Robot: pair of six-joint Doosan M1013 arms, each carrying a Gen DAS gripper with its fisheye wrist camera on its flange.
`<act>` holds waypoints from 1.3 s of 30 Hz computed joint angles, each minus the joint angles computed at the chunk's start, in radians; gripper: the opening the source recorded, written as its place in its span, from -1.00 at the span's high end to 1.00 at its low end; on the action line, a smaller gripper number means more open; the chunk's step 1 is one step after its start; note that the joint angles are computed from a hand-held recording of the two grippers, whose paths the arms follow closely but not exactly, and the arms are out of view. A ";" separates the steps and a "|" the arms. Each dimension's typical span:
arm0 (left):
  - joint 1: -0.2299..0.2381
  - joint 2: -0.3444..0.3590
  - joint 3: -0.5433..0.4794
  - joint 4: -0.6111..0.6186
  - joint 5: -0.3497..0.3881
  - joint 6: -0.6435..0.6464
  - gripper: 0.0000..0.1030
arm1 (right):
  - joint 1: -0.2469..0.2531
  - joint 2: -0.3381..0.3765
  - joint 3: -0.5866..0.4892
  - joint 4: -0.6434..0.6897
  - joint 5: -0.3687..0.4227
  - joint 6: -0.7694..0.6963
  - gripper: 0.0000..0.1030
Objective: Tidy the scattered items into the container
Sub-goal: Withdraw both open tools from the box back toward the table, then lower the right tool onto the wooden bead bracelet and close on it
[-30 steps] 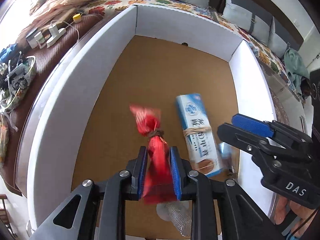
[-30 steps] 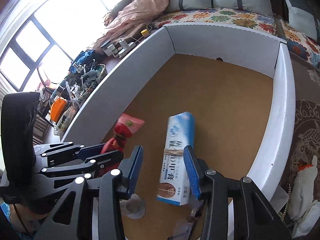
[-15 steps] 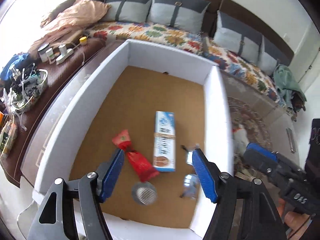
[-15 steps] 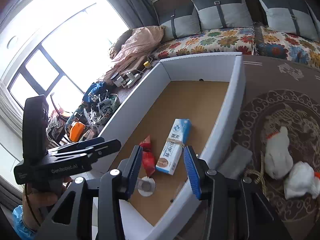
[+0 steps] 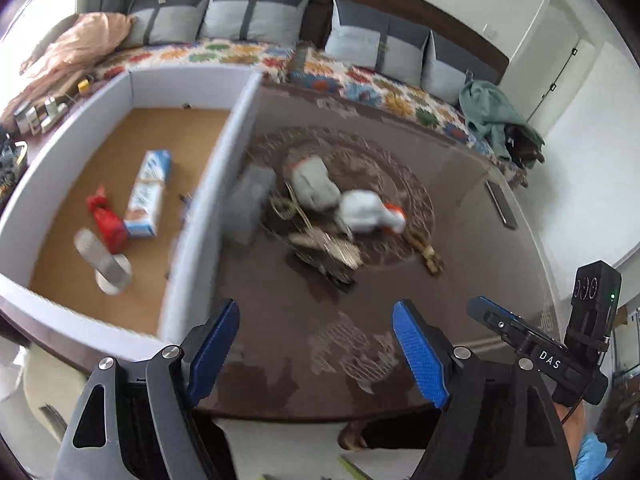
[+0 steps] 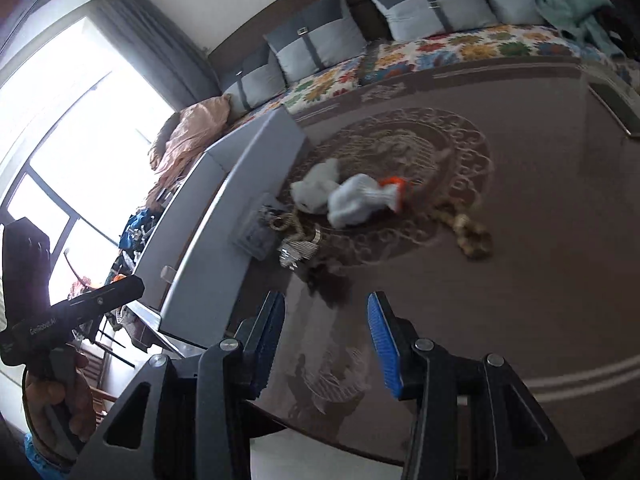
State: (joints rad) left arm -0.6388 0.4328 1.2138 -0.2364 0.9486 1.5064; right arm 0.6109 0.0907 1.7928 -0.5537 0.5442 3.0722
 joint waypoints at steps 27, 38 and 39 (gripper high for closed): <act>-0.062 0.040 0.028 0.033 0.082 -0.115 -0.52 | -0.116 -0.007 0.043 0.259 0.110 -0.511 0.13; -0.042 0.036 0.043 -0.012 0.066 -0.099 -0.52 | -0.223 0.144 -0.129 0.395 0.271 -0.992 0.13; -0.041 0.037 0.043 -0.016 0.067 -0.098 -0.52 | -0.224 0.153 -0.138 0.394 0.284 -1.009 0.13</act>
